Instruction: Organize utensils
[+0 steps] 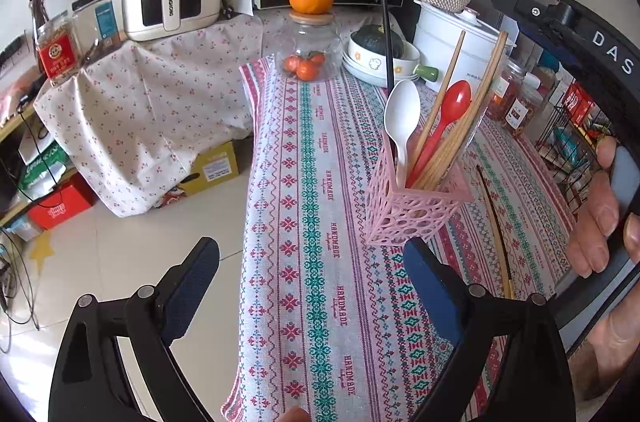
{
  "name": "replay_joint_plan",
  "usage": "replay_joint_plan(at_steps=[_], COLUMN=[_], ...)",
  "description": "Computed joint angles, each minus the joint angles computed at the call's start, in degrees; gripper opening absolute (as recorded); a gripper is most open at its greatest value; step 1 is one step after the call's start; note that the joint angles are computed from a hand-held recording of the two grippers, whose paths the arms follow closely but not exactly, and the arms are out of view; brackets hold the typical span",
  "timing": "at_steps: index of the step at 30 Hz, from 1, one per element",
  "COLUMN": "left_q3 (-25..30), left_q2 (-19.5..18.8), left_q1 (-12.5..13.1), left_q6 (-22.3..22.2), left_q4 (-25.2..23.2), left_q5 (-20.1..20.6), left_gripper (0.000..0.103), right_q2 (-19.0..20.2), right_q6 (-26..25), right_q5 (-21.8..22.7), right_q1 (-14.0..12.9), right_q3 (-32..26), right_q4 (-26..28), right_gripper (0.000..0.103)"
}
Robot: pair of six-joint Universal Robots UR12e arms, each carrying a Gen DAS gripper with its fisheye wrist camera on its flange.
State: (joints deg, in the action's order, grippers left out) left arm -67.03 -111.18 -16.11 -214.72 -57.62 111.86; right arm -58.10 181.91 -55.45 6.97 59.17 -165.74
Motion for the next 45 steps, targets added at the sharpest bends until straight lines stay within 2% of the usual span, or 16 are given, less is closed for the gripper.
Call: replay_joint_plan(at_steps=[2, 7, 8, 14, 18, 21, 31, 38, 42, 44, 45], left_q3=[0.44, 1.6, 1.89, 4.09, 6.95, 10.06, 23.83, 35.49, 42.38, 45.58, 47.25], left_q2=[-0.23, -0.74, -0.86, -1.95, -3.71, -5.67, -14.35, -21.68, -26.17, -28.36, -29.53], left_q1=[-0.17, -0.71, -0.83, -1.51, -2.46, -3.43, -5.87, -6.32, -6.23, -5.95, -5.85], left_q6=[-0.26, -1.31, -1.67, -3.36, -1.81, -0.06, 2.83, 4.18, 4.2, 2.95, 2.24], left_q4=[-0.48, -1.68, -2.03, -3.88, -5.34, -6.86, -14.07, -23.51, -27.36, -27.91, -28.23], left_q5=[0.01, 0.27, 0.27, -1.16, -2.32, -2.84, -4.06, -7.0, -8.74, -9.5, -9.43], left_gripper=[0.095, 0.095, 0.095, 0.095, 0.095, 0.095, 0.095, 0.095, 0.095, 0.09, 0.081], right_q2=[-0.61, -2.6, -3.07, -5.5, -6.27, -6.62, -6.1, -4.28, -2.95, -2.29, -1.96], right_q6=[-0.35, -1.68, -2.24, -3.87, -6.48, -9.87, -19.84, -22.75, -22.63, -22.18, -21.92], right_q5=[1.42, 5.18, 5.67, 6.14, 5.69, 3.25, -6.16, -8.53, -10.36, -11.0, -11.38], right_q1=[-0.77, -3.38, -3.94, -6.8, -8.2, -8.67, -9.32, -10.4, -10.98, -11.28, -11.39], right_q3=[0.36, 1.63, 1.94, 3.87, 4.17, 4.43, 3.69, 0.97, -0.74, -1.54, -1.91], right_q4=[0.39, 2.22, 2.76, 5.41, 10.24, 13.37, 22.65, 30.39, 34.27, 35.63, 36.21], right_gripper=[0.047, 0.071, 0.073, 0.09, 0.096, 0.103, 0.103, 0.103, 0.103, 0.103, 0.103])
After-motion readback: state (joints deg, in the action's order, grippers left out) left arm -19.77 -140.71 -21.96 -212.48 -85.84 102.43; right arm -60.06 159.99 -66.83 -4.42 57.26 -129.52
